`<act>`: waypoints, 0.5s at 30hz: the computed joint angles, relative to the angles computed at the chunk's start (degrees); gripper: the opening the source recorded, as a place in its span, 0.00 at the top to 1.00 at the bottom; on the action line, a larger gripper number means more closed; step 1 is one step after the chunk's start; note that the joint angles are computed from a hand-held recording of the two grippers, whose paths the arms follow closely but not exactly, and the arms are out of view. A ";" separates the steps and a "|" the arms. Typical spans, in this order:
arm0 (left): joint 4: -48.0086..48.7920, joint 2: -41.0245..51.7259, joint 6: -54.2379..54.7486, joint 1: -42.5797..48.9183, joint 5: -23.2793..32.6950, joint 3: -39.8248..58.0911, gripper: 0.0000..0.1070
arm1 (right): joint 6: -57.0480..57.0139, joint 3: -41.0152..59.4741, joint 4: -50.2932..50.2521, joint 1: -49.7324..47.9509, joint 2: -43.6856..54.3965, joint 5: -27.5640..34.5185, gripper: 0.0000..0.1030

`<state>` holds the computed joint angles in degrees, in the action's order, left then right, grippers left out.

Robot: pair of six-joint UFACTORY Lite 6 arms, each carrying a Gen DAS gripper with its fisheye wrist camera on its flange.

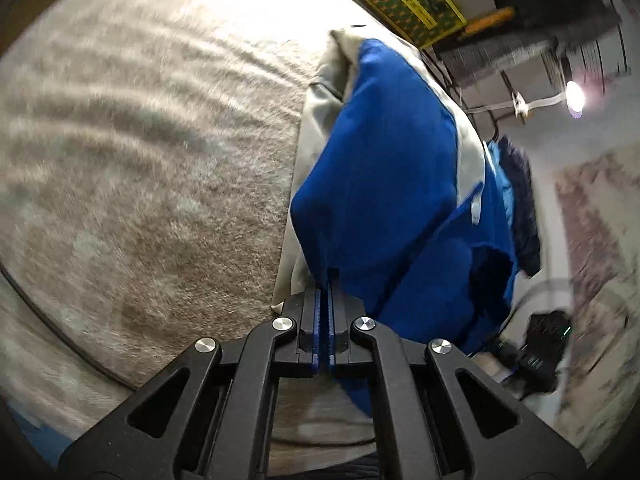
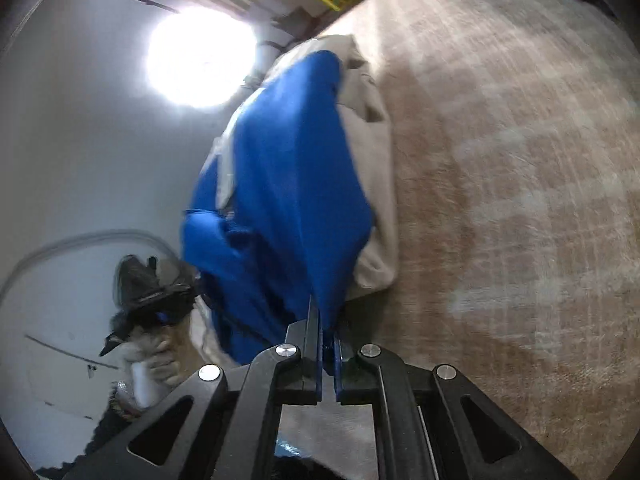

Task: Fold large clothes

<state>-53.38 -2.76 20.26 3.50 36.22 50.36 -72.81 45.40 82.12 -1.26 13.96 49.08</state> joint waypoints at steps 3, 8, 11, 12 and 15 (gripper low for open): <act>10.05 -3.44 -8.39 -1.39 0.79 1.20 1.00 | 5.36 2.76 -7.23 0.17 -2.43 -0.48 0.83; 16.83 -11.16 -12.08 0.10 5.79 3.68 0.99 | 7.94 3.30 -19.70 -1.69 -16.44 -1.05 0.64; 20.09 -8.74 -15.52 -1.13 5.10 11.65 0.99 | 7.13 10.11 -18.77 -1.34 -15.24 -0.91 0.65; 21.30 -7.21 -16.13 -1.47 5.00 14.16 0.99 | 7.62 13.36 -18.44 -0.21 -13.09 -1.45 0.67; 24.31 4.38 -18.49 -4.33 2.84 27.84 0.99 | 11.28 25.85 -19.71 6.20 -3.69 -6.29 0.72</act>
